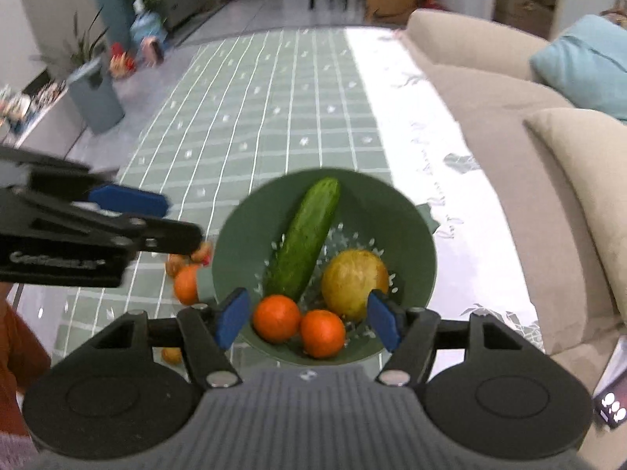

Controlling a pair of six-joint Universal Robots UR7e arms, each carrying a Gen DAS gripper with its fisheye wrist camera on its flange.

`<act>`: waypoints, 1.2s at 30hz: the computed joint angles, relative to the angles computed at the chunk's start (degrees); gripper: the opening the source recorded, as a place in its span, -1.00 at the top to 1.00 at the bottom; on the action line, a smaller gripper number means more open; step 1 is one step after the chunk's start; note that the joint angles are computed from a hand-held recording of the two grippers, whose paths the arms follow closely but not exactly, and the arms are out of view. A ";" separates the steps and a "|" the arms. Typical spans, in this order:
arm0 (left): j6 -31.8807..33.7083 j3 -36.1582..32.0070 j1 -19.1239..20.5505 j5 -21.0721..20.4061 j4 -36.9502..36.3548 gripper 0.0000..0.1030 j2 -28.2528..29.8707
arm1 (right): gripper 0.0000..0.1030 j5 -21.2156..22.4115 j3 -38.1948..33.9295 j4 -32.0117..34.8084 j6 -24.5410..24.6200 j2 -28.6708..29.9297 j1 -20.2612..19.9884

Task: Organize fruits
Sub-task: 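Return both tools to the remaining fruit and grasp a mandarin with each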

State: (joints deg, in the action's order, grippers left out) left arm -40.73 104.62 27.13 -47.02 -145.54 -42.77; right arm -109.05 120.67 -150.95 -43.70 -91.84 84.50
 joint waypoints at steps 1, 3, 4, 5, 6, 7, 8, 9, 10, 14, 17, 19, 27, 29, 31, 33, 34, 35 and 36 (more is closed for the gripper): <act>-0.55 0.96 -0.55 1.01 -0.31 -0.03 -0.66 | -0.24 -0.08 0.98 -1.90 0.90 -0.50 0.35; -2.13 3.13 -1.79 3.07 -0.05 -0.03 -2.13 | -0.24 0.07 2.88 -4.72 3.16 -1.66 0.94; -2.58 3.90 -2.27 3.91 0.20 -0.03 -2.67 | -0.24 0.20 3.78 -5.88 4.39 -2.31 1.21; -3.20 4.74 -2.77 4.78 0.71 -0.03 -3.23 | -0.24 0.29 4.64 -6.89 5.26 -2.87 1.53; -3.88 5.60 -3.21 5.52 1.33 -0.03 -3.82 | -0.24 0.20 5.59 -7.94 6.00 -3.50 1.92; -4.63 6.52 -3.58 5.99 1.92 -0.03 -4.54 | -0.24 -0.17 6.73 -9.84 6.67 -3.77 2.30; -5.79 7.40 -3.91 6.40 2.74 -0.03 -5.25 | -0.24 -0.28 7.62 -11.39 6.93 -3.76 2.40; -6.79 8.00 -4.07 6.43 3.32 -0.03 -5.73 | -0.24 -0.26 8.65 -12.47 7.21 -4.12 2.63; -7.96 8.73 -4.16 6.27 3.88 -0.03 -6.33 | -0.24 -0.12 9.58 -13.18 7.46 -4.62 2.73; -11.37 11.88 -4.69 5.72 5.76 -0.03 -8.51 | -0.23 0.23 12.94 -14.88 9.45 -6.31 2.97; -14.75 14.06 -5.24 5.74 6.89 -0.03 -9.62 | -0.23 0.98 15.26 -16.16 11.85 -7.28 2.64; -16.22 15.51 -5.43 5.52 6.40 -0.03 -10.26 | -0.17 1.62 16.95 -16.73 12.89 -8.05 2.26; -18.64 17.22 -4.39 2.90 6.31 0.09 -10.56 | 0.28 2.98 19.97 -14.73 13.19 -6.22 0.73; -18.20 17.71 -3.82 3.14 4.59 0.09 -10.35 | 0.30 3.17 19.92 -16.53 14.00 -3.98 0.70; -17.95 17.43 -2.82 3.43 3.73 0.09 -9.88 | 0.30 3.26 19.31 -18.10 16.01 -1.30 0.94; -16.69 16.66 -1.44 3.17 3.19 0.09 -9.33 | 0.29 3.91 18.63 -19.61 17.84 1.19 0.99; -15.96 16.46 -0.72 2.91 2.36 0.09 -9.03 | 0.29 3.92 18.40 -21.19 18.51 2.81 1.18; -15.16 16.30 0.11 2.66 1.39 0.09 -8.81 | 0.29 3.53 17.89 -22.43 18.65 4.30 1.37; -14.71 16.03 0.74 2.56 1.14 0.09 -8.63 | 0.29 2.94 17.73 -24.18 18.85 5.92 1.73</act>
State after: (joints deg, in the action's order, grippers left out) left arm -55.44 120.64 27.86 -44.46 -144.41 -51.40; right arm -106.11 138.40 -175.13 -24.85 -85.91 86.22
